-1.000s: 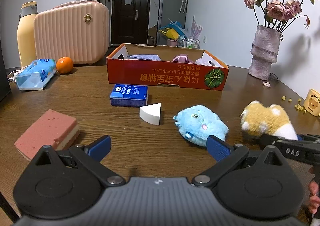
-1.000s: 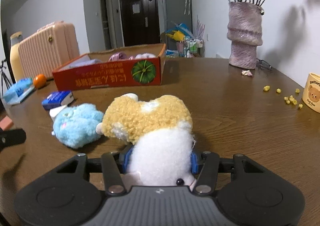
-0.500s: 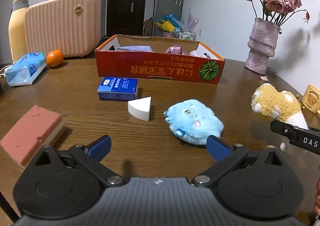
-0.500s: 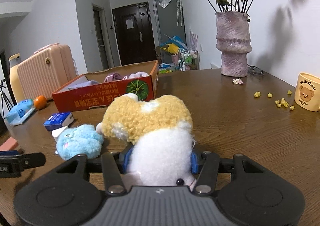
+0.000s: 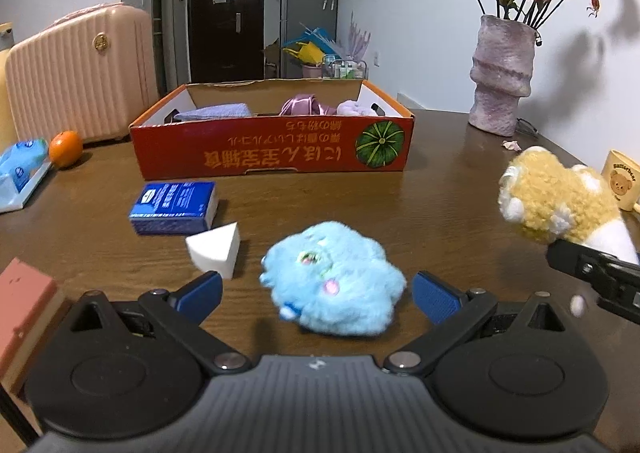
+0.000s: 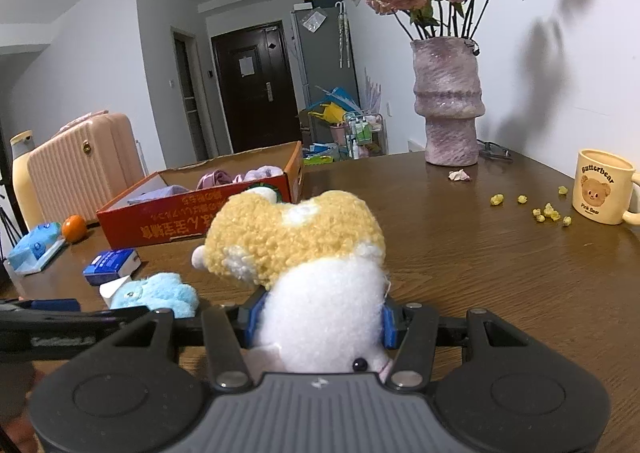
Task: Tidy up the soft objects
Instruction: 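Grasp the blue fluffy plush with the left gripper while the right gripper holds the dog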
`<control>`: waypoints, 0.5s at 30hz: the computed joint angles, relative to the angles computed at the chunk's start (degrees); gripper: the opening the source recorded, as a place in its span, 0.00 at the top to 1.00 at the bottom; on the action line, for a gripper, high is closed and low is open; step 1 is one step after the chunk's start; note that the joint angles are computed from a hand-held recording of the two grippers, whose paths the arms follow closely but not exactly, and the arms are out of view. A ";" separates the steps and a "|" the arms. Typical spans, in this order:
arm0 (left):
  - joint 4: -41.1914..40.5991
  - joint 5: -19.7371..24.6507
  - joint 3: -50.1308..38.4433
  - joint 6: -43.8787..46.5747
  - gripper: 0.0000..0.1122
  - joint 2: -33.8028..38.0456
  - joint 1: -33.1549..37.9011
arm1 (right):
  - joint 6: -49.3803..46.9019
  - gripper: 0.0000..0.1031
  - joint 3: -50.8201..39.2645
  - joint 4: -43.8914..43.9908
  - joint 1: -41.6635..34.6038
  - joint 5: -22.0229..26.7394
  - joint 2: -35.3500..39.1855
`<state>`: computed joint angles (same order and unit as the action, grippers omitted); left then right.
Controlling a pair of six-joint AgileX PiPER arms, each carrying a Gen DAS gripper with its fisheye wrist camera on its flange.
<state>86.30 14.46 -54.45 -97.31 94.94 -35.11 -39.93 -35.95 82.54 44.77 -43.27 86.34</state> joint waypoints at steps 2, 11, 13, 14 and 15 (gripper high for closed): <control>-2.25 0.43 -1.72 2.41 0.08 1.48 -0.29 | 0.68 0.49 0.42 -0.20 0.04 -0.45 -0.47; -15.82 1.54 -7.81 17.17 0.08 6.91 -0.43 | 0.88 0.49 0.45 1.04 -0.89 -0.17 -0.95; -20.66 1.13 -8.69 22.28 0.08 7.63 0.11 | 0.74 0.49 0.33 1.35 -0.99 -0.05 -0.82; -22.38 1.12 -9.11 24.14 0.08 8.01 0.30 | 0.65 0.49 0.28 1.47 -0.97 -0.08 -0.75; -23.19 1.07 -9.35 25.11 0.08 8.23 0.41 | 0.54 0.49 0.22 1.58 -0.96 -0.07 -0.67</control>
<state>63.12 15.53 -63.80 -72.20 103.17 -34.69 -39.40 -35.73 84.12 43.81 -43.34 85.67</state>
